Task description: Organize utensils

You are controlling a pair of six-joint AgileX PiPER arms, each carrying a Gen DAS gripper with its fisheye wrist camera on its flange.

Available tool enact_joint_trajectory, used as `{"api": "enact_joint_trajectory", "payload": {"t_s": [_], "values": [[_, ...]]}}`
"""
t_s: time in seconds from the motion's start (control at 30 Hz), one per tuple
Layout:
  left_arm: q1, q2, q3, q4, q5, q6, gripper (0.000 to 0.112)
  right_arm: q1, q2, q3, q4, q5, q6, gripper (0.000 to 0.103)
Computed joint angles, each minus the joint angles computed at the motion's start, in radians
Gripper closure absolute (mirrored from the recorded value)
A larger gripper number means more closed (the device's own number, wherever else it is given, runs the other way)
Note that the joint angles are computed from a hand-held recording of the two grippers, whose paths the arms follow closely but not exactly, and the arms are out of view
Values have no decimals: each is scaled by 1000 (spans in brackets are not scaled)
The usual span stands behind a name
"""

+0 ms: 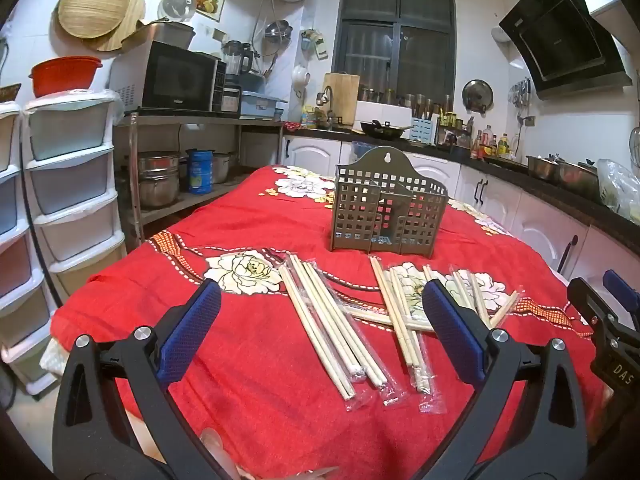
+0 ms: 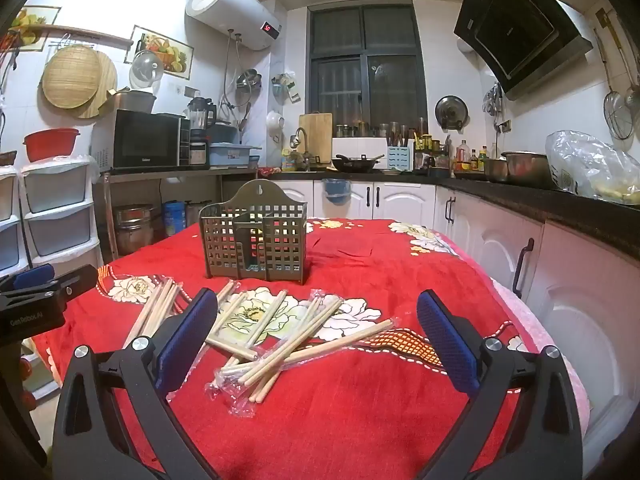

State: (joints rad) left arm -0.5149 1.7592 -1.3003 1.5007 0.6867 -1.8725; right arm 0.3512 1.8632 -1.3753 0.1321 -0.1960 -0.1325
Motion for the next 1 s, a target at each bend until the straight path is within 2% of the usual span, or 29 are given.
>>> {"api": "enact_joint_trajectory", "payload": {"t_s": [1.0], "values": [[1, 0, -3, -11, -2, 14, 20, -1, -1, 2, -11, -1, 13, 6]]}}
